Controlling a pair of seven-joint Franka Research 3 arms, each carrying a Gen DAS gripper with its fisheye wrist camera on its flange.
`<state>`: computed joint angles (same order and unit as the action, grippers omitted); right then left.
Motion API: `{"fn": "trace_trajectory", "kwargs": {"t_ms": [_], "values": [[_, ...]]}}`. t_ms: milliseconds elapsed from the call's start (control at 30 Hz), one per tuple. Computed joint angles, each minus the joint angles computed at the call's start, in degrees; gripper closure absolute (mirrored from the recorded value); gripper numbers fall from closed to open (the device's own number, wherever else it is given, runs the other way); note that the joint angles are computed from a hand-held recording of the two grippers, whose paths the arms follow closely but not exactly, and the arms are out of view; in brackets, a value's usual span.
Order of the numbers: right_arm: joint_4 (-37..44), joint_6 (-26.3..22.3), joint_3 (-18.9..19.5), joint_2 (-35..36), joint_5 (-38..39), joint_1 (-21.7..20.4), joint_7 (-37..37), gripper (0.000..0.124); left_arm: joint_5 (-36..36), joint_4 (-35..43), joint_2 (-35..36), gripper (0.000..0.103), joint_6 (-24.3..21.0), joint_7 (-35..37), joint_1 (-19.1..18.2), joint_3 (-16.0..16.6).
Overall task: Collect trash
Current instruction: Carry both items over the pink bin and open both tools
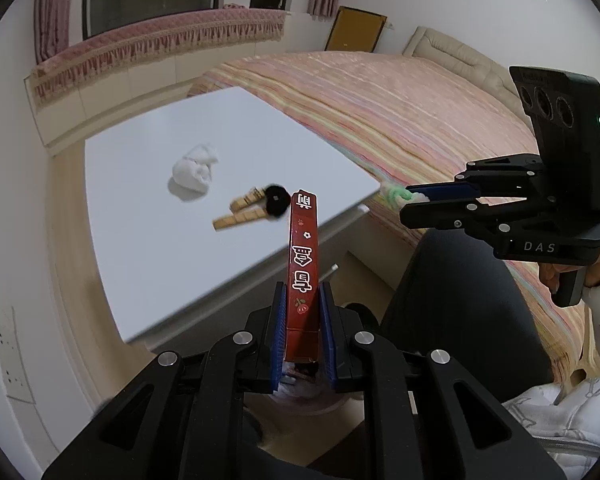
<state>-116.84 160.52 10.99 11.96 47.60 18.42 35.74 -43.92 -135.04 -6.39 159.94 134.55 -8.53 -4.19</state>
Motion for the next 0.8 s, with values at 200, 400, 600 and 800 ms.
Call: {"fn": "trace_trajectory", "kwargs": {"t_ms": [200, 400, 600, 800], "values": [[-2.5, 0.2, 0.4, -0.6, 2.2, 0.0, -1.8, 0.105, -0.9, -2.6, -0.9, 0.087, 0.7, -0.3, -1.1, -0.2], [-3.5, -0.3, 0.4, -0.7, 3.5, 0.2, -2.7, 0.105, -1.3, -4.8, -1.7, 0.087, 1.1, -0.5, -2.3, -0.1], [-4.2, -0.8, 0.3, -0.8, 4.1, 0.5, -3.2, 0.105, 0.0, -5.6, -2.1, 0.087, 1.1, -1.7, -2.7, 0.1], [-4.3, -1.2, -0.3, -0.5, 2.2, 1.0, -2.2, 0.094, 2.9, -5.5, -1.6, 0.072, 0.8, -3.9, -2.7, 0.0]]}}
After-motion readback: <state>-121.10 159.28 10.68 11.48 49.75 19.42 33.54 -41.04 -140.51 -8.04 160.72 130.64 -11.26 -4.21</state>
